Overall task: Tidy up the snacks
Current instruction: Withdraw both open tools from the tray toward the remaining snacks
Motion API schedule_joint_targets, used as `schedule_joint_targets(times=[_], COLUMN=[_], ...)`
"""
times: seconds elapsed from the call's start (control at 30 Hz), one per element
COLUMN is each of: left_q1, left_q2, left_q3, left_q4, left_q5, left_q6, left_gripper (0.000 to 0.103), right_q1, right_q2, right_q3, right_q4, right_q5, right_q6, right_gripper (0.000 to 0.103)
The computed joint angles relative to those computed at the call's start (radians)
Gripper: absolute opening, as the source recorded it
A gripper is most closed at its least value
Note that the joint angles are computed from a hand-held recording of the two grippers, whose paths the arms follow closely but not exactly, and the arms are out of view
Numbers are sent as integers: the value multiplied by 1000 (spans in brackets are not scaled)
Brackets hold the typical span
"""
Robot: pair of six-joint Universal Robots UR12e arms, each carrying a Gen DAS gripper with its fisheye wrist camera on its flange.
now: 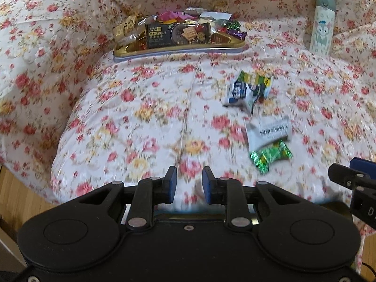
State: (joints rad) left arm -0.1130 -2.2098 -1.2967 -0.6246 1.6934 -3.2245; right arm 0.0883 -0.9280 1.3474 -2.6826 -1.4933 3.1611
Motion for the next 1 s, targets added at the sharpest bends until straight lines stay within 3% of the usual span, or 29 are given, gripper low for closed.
schedule_joint_targets(times=[0.27, 0.63, 1.0], left_q1=[6, 9, 12], left_q2=[-68, -159, -217], left_q3=[86, 213, 305], left_q4=[-5, 12, -69], left_q5=[-18, -124, -154], left_q6=[23, 86, 95], left_gripper=[33, 35, 35], right_q1=[3, -9, -11], right_q2=[55, 109, 143], right_q3=[-46, -114, -162], right_q4=[-66, -22, 28], right_q5=[-26, 31, 32], right_q6=[4, 59, 81], right_gripper=[39, 39, 39])
